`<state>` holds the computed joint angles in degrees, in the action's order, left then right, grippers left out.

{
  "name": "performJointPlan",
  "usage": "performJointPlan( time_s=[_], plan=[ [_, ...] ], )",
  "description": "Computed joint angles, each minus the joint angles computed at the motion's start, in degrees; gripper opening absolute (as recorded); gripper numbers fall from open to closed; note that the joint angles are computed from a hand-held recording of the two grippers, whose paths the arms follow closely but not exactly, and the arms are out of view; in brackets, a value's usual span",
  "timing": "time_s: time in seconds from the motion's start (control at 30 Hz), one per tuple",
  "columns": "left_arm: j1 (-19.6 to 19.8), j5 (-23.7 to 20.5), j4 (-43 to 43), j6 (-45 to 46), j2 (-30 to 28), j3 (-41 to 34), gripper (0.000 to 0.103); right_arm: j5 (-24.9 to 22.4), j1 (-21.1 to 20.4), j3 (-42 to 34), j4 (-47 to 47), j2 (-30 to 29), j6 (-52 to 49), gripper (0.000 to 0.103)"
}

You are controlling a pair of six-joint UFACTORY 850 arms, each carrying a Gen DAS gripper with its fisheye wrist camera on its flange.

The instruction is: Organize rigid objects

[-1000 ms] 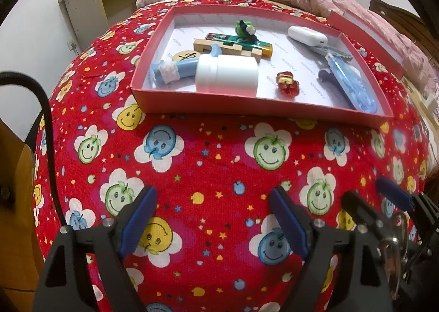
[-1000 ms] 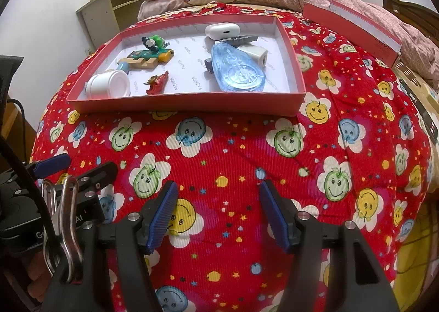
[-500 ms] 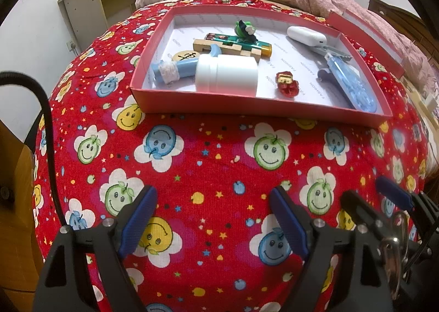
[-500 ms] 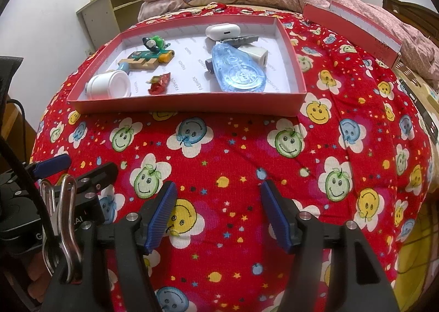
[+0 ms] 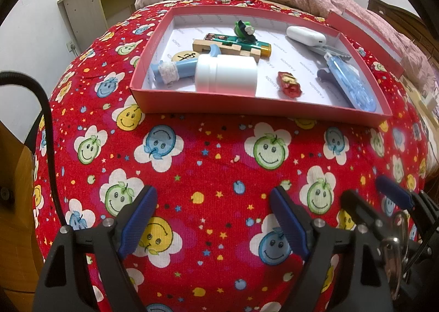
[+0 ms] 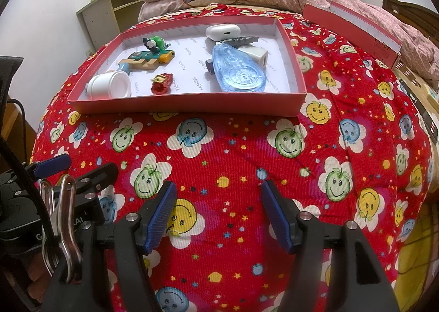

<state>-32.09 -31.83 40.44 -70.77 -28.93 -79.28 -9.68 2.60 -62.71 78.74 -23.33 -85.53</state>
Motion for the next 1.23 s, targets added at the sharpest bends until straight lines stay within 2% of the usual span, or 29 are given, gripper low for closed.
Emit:
performJointPlan(
  time_s=[1.23],
  plan=[
    [0.0,0.0,-0.5,0.7,0.0,0.0,0.088,-0.1,0.2,0.1,2.3,0.0,-2.1,0.068]
  ],
)
